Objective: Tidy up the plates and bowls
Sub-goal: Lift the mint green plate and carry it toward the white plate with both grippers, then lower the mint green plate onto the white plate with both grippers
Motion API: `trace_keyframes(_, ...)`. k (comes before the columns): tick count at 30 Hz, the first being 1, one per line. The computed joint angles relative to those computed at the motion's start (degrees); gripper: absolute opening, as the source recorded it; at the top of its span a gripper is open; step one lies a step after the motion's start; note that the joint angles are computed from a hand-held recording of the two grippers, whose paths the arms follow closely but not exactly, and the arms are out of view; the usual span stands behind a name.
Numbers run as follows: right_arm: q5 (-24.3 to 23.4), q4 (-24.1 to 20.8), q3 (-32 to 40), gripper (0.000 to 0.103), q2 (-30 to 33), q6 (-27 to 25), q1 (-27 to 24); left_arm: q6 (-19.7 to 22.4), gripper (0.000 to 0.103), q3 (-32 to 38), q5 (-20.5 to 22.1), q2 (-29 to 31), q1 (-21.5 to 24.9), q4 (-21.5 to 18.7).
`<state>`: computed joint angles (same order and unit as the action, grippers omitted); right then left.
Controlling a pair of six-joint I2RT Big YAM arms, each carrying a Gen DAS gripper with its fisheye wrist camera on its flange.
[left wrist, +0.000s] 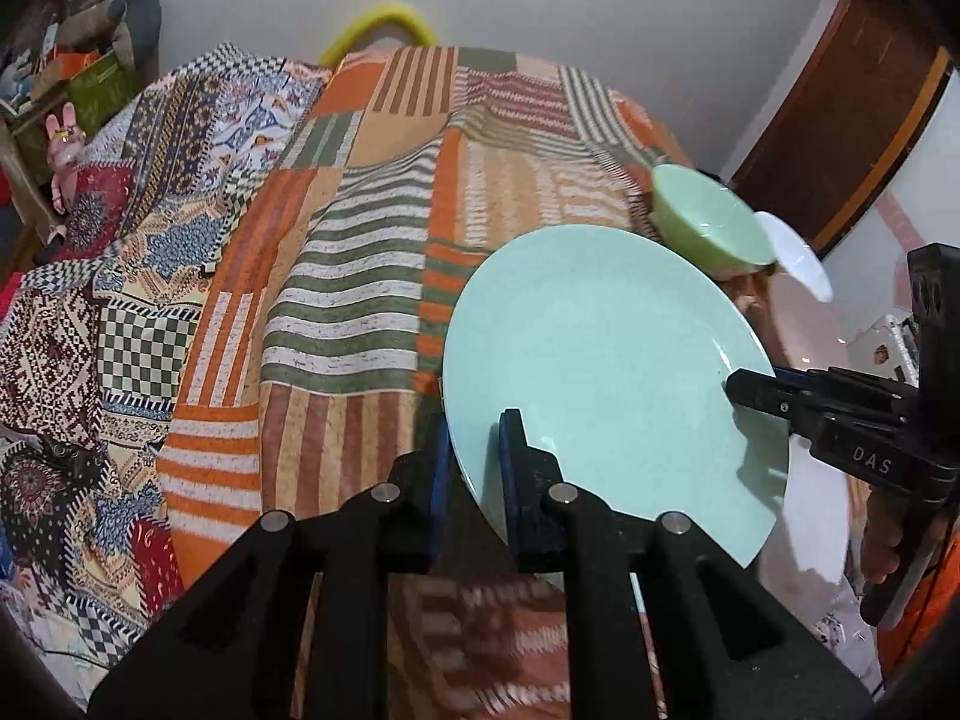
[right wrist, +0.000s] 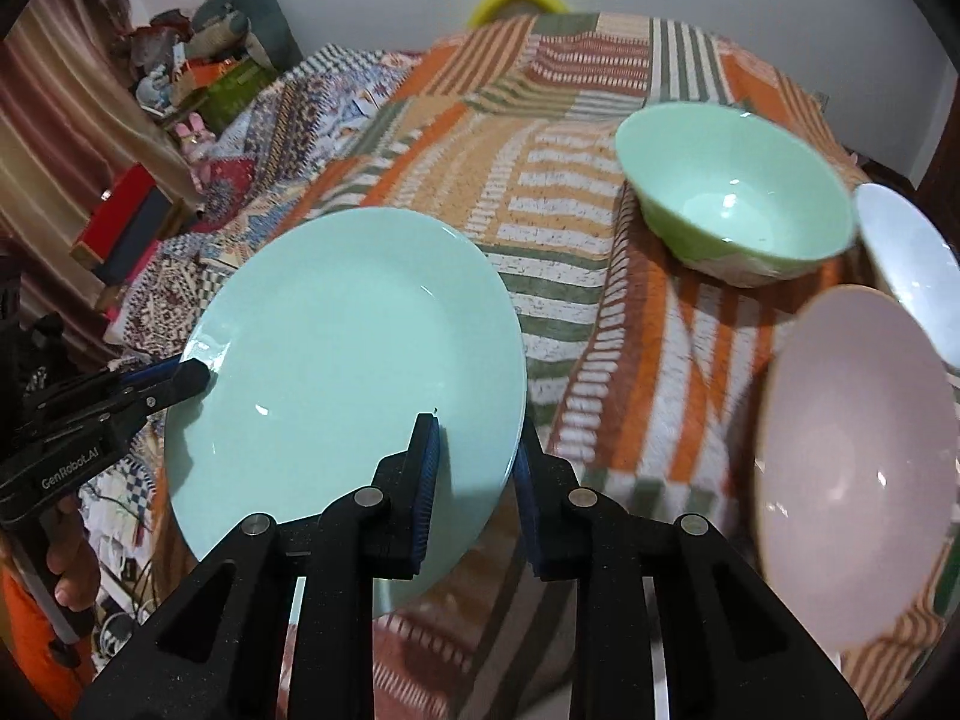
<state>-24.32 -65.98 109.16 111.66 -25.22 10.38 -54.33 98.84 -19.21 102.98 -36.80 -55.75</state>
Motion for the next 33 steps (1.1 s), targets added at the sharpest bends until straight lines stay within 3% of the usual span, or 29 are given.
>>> trace_keyframes(18,-8.8,5.4,-13.9,0.022,-12.6,-2.8,-8.3,-4.8,0.013,12.1,-8.8,2.7,-10.8,-10.8)
trace_keyframes(33,-11.9,5.7,-19.1,0.022,-15.0,-3.8,-15.1,-4.8,0.015,21.9,-5.7,10.8,-14.2,-14.4)
